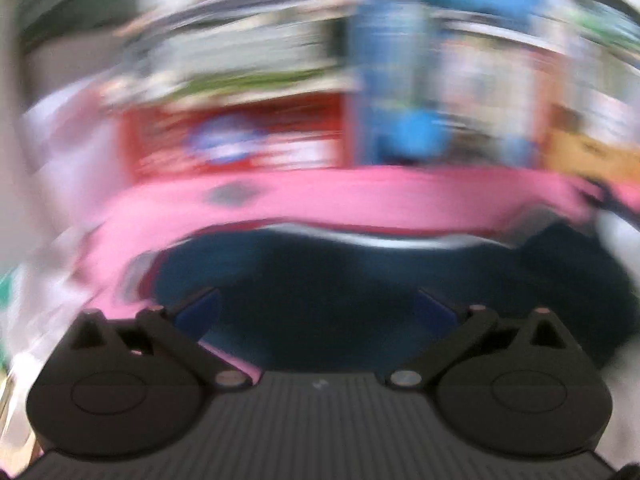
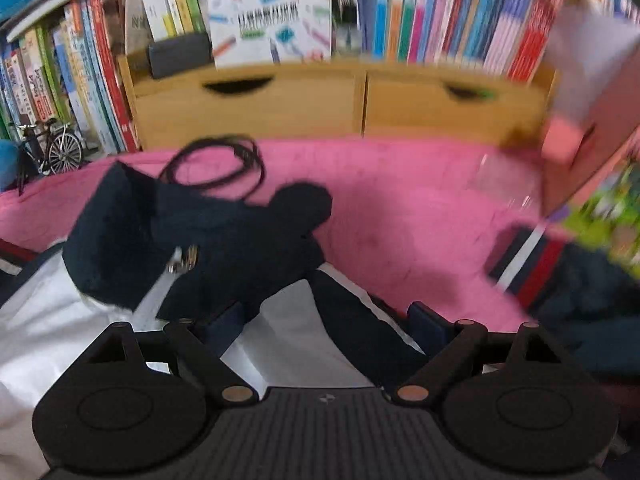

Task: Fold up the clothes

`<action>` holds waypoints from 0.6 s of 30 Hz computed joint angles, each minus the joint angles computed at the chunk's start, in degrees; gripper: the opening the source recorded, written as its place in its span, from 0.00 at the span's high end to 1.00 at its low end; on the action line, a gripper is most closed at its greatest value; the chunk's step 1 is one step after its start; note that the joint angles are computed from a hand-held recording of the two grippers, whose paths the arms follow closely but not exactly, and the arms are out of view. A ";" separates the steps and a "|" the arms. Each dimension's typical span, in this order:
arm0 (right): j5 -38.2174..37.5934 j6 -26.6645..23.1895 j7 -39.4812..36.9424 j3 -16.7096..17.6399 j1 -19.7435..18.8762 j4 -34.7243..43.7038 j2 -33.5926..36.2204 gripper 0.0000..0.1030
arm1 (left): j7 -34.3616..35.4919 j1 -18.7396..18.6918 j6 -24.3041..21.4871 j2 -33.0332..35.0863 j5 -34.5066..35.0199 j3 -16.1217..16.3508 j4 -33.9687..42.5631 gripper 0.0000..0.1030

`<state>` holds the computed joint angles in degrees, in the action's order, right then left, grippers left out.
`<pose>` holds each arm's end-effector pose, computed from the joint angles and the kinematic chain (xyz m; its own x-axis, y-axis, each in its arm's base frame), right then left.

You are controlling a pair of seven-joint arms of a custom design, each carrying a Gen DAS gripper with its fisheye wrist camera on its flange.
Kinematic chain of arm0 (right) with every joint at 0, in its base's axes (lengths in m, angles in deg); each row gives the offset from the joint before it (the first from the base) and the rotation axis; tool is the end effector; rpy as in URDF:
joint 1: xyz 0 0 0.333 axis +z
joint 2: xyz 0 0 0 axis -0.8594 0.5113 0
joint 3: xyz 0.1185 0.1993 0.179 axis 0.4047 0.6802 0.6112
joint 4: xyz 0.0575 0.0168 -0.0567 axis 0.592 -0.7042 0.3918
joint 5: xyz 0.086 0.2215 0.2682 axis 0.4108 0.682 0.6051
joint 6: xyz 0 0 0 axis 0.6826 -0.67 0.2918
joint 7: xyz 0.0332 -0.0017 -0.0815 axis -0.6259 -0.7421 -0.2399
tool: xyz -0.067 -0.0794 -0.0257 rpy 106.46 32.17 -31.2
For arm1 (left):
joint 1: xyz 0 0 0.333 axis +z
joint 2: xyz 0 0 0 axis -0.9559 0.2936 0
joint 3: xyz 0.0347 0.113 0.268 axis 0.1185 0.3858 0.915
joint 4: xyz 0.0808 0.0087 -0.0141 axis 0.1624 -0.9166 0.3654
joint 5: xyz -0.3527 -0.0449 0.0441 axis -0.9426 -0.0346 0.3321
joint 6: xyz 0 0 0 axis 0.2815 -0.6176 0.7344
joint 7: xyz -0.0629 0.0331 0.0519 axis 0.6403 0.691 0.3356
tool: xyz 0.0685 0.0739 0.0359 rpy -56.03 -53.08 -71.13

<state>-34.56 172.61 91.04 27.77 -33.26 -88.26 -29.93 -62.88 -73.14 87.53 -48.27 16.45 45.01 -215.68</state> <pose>0.6131 0.2868 0.4887 0.0395 -0.9992 -0.0028 -0.7454 -0.0276 -0.6660 0.4101 -0.1766 0.5281 0.3142 -0.9490 -0.0275 -0.5983 -0.1754 -0.7818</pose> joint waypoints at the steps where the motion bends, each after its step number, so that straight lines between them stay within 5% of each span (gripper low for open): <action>1: -2.13 2.24 1.46 -0.80 0.70 -1.98 -0.65 0.12 | -2.13 1.16 -1.36 -0.09 -0.12 0.09 -0.26 0.00; 5: -5.96 8.31 4.71 -1.66 0.96 -6.55 -2.34 0.13 | -8.71 3.88 -3.50 1.29 -0.12 1.26 -1.23 0.03; 10: -3.39 12.20 -1.15 0.33 -0.59 -8.16 -3.33 0.43 | -15.86 4.75 -2.76 4.93 2.49 1.81 -0.82 0.13; 14: -7.46 10.12 1.62 -1.61 2.42 -6.69 -3.58 0.71 | -24.32 5.05 -5.17 8.04 10.41 1.00 2.00 0.77; 18: -12.00 11.44 6.74 -2.71 3.64 -4.59 -3.60 0.86 | -28.62 3.77 -3.96 9.58 12.52 3.83 3.73 0.87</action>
<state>-46.56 184.04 97.79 25.07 -29.62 -92.85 -33.53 -91.50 -69.37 83.57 -38.70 28.97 48.84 -211.95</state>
